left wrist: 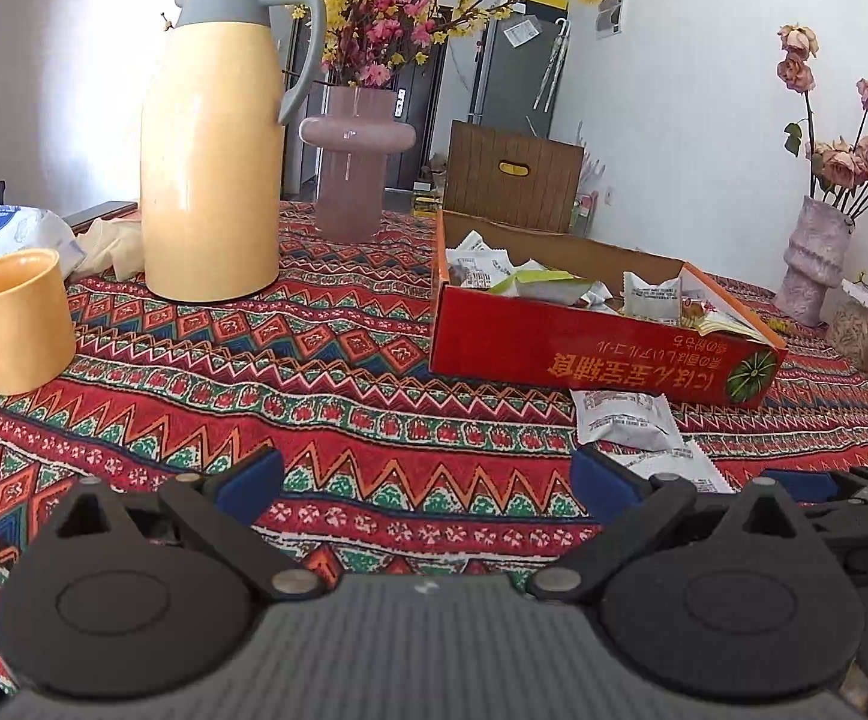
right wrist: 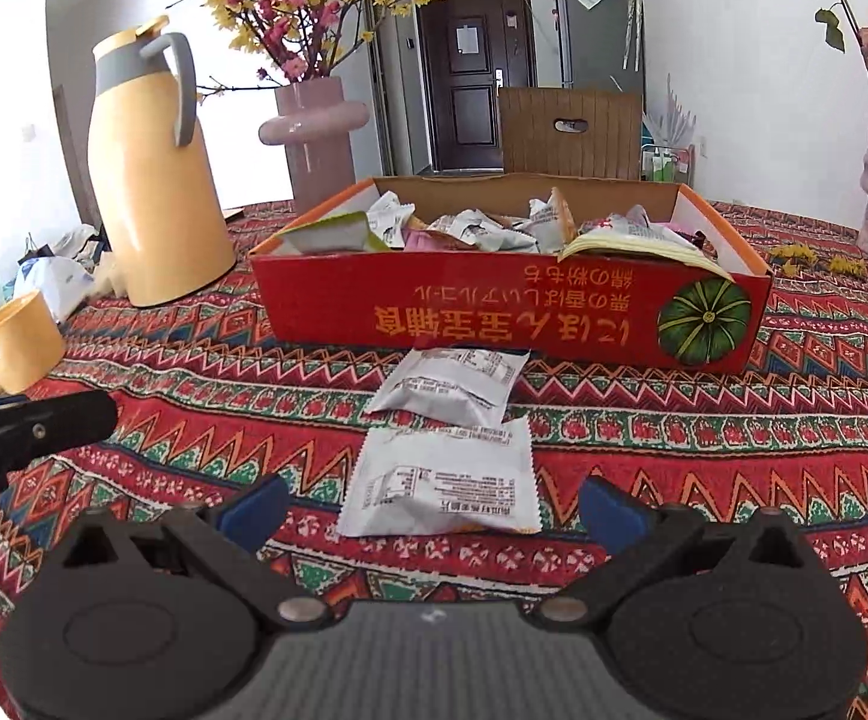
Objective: Organize snacks
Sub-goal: 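Move both tools back down toward the last white packets, then grasp a white packet with the right tool while the left tool grasps another white packet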
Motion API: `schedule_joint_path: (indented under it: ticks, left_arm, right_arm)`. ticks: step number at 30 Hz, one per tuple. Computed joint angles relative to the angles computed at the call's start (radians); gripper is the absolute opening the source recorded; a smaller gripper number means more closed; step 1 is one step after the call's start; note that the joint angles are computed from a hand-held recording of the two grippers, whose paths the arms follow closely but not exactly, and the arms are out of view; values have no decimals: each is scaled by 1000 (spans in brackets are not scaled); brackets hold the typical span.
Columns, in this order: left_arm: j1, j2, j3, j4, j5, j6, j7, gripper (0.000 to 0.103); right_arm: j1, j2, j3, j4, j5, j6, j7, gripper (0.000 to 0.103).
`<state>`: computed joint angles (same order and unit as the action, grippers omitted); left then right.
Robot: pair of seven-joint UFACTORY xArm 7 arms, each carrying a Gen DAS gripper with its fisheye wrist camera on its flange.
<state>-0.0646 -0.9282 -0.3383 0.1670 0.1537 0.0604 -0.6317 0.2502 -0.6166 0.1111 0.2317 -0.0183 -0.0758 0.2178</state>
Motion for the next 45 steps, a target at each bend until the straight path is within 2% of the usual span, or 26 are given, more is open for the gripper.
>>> schedule_joint_path:
  ticks: [7, 12, 14, 16, 19, 20, 21, 24, 30, 32, 34, 35, 36, 37, 41, 43, 45]
  left_arm:
    - [-22, 7, 36, -11, -9, -7, 18, 103]
    - [-28, 10, 49, -15, -17, -5, 29, 103]
    - [-30, 13, 50, -15, -20, -6, 32, 103]
    - [-32, 24, 54, -12, -22, -9, 38, 103]
    - [-38, 37, 51, -7, -23, -13, 46, 103]
    - [-38, 43, 47, -4, -24, -14, 45, 103]
    - [-39, 45, 44, -2, -24, -13, 46, 103]
    - [-29, 59, 23, 13, -22, -10, 39, 103]
    - [-21, 133, -3, 84, -9, -3, 34, 103]
    - [-29, 188, 0, 129, -7, 0, 40, 103]
    - [-36, 257, -1, 185, -4, 7, 49, 103]
    - [-35, 293, -7, 216, -1, 17, 50, 103]
    - [-32, 328, -14, 248, 3, 30, 50, 103]
    - [-25, 369, -27, 286, 10, 43, 47, 103]
    - [37, 505, -97, 419, 83, 86, 1, 103]
    - [64, 550, -128, 470, 129, 111, -46, 103]
    - [76, 567, -139, 493, 163, 122, -97, 103]
  right_arm:
    - [-139, 107, 139, 100, -39, 49, 49, 103]
    - [-171, 189, 156, 161, -73, 82, 80, 94]
    - [-206, 195, 191, 158, -102, 64, 100, 96]
    - [-195, 194, 178, 152, -112, 56, 100, 96]
    - [-165, 192, 142, 147, -116, 51, 83, 94]
    - [-142, 189, 119, 143, -114, 46, 70, 88]
    - [-120, 185, 97, 139, -112, 36, 54, 76]
    - [-75, 172, 52, 124, -95, 21, 18, 60]
    - [-7, 125, -43, 72, -50, -43, -36, 50]
    - [16, 109, -87, 59, -40, -59, -56, 42]
    - [18, 93, -117, 45, -30, -77, -72, 40]
    - [31, 86, -147, 39, -27, -83, -84, 29]
    - [64, 78, -202, 37, -25, -83, -99, 11]
    - [73, 73, -228, 35, -21, -85, -110, 7]
    - [73, 56, -301, 23, -8, -103, -151, 6]
    - [117, 48, -373, 25, -3, -97, -173, 6]
    - [196, 29, -462, 30, 7, -76, -201, 17]
